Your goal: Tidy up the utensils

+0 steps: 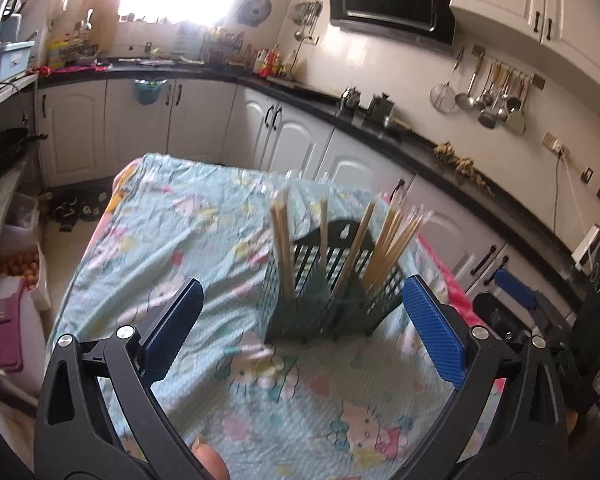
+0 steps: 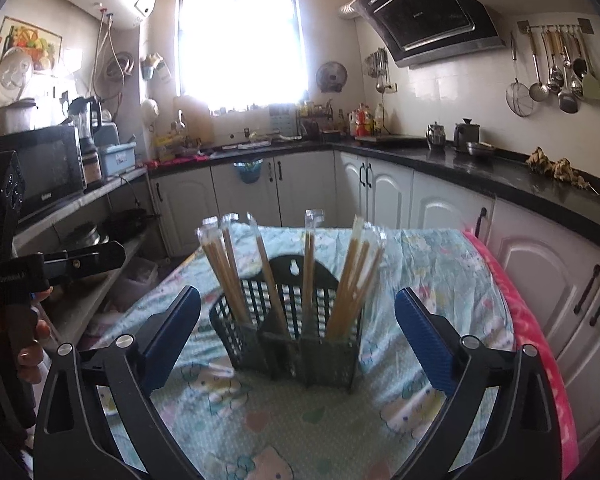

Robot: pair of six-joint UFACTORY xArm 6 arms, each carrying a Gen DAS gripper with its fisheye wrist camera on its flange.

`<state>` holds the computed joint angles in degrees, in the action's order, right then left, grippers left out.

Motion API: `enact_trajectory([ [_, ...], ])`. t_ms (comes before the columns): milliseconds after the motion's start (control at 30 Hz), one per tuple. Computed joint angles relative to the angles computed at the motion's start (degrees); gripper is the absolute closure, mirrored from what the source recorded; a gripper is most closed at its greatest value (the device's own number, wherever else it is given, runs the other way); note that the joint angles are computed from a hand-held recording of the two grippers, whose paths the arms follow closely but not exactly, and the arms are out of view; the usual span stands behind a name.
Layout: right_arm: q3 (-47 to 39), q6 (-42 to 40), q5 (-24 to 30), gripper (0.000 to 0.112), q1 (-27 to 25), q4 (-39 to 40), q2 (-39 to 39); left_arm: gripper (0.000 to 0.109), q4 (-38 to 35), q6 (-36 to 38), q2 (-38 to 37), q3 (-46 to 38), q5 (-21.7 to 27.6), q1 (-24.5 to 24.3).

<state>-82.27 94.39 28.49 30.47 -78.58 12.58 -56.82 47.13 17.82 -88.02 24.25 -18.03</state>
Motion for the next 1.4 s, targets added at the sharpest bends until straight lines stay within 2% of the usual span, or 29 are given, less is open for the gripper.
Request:
enact_trajectory([
  [200, 3.25, 1.03, 3.47, 0.016, 1.71, 1.26, -0.46, 0.016, 0.51, 0.66, -1.34, 5.44, -2.88, -1.13],
  [400, 6.27, 3.5, 4.58, 0.016, 2.49, 0.29, -0.41, 0.016, -2.11, 3.92, -2.51, 10.06, -9.24, -3.12],
  [567, 8.37, 6.78, 6.42, 0.016, 3.62, -3.45, -0.22, 0.016, -10.25, 11.76, -2.7, 11.98, -13.07, -4.61],
  [667, 9.29, 9.24, 7.42, 0.016, 4.25, -6.98, -0.18, 0.016, -17.71, 19.35, -2.72, 12.35, -15.57, -5.61],
  [700, 9.51, 10.11, 8.2, 0.016, 4.61, -8.1, -0.17, 0.016, -22.16, 23.61, -2.77, 12.26, -16.08, -5.84],
  [867, 11.04, 17.14, 11.4, 0.016, 6.26, -15.27, -0.68, 0.016, -39.12, 39.87, -3.58, 12.0, -16.64, -6.25],
  [967, 11.91, 20.52, 14.37, 0.016, 7.58, -19.04, -1.11, 0.016, -46.12, 45.98, -4.06, 12.12, -15.86, -5.92],
  [1100, 13.32, 24.4, 17.85, 0.016, 8.96, -23.74, -2.1, 0.016, -58.1, 58.35, -4.23, 11.76, -16.22, -5.75],
  [1300, 14.48, 26.57, 23.06, 0.016, 10.94, -27.19, -2.14, 0.016, -69.33, 70.06, -4.49, 11.33, -16.27, -5.26],
  [1400, 14.17, 26.33, 22.54, 0.016, 10.92, -27.07, -1.77, 0.016, -69.71, 70.13, -4.65, 11.44, -15.98, -4.97],
])
